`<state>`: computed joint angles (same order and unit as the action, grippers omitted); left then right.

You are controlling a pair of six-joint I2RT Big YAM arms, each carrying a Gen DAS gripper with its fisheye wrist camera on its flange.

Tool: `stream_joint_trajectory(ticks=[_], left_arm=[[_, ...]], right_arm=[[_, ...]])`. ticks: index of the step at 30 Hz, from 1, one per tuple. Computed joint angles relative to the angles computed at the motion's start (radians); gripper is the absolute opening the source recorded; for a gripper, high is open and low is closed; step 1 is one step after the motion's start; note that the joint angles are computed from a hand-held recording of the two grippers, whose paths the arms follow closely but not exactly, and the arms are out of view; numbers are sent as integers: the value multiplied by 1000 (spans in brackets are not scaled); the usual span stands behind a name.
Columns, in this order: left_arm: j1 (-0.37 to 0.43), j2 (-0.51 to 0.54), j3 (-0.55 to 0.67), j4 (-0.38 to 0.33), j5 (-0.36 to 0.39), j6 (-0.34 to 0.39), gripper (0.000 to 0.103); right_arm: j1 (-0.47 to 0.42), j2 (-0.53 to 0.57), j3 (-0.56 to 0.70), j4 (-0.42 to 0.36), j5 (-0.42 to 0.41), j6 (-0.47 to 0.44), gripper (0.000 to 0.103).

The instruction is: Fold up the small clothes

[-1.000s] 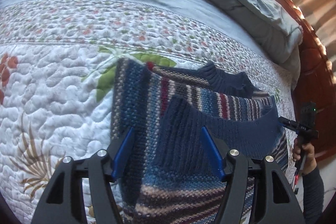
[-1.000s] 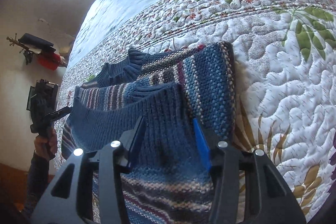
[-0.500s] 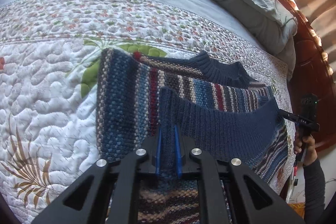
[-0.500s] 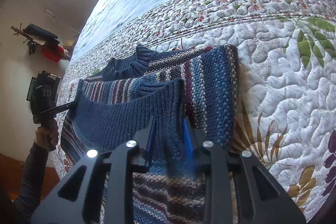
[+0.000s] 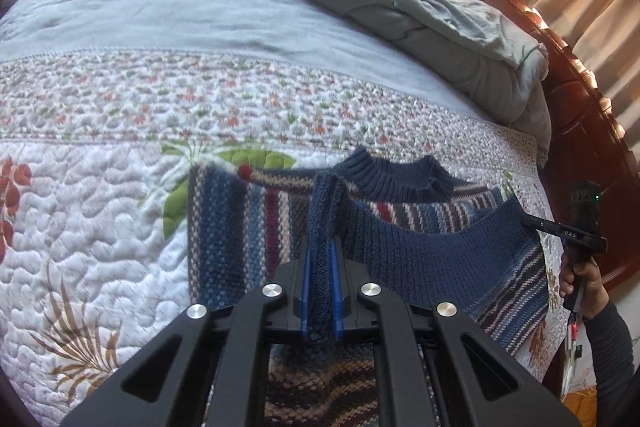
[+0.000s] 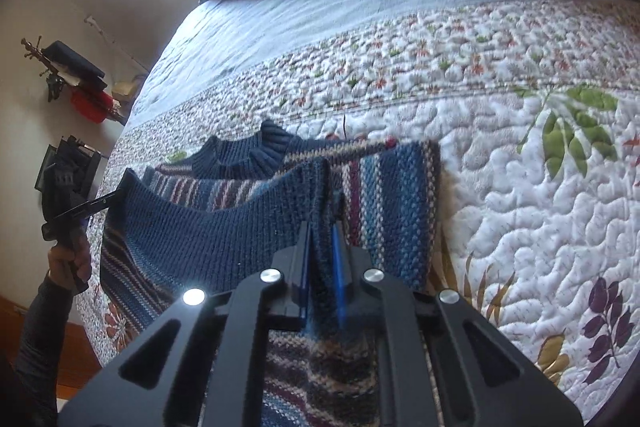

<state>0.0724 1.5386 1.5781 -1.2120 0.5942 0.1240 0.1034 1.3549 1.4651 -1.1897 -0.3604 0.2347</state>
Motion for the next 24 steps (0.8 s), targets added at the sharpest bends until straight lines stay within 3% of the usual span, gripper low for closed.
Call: stream_joint_trajectory(ticks=[8, 16, 24], left_arm=[[-21, 89, 105, 44, -42, -103, 8], [-80, 210, 202, 6, -192, -152, 8], [-89, 241, 278, 49, -196, -182, 8]], right_arm=[[4, 88, 86, 29, 78, 58, 9], [14, 188, 154, -4, 164, 77, 9], [0, 211, 199, 21, 185, 99, 9]])
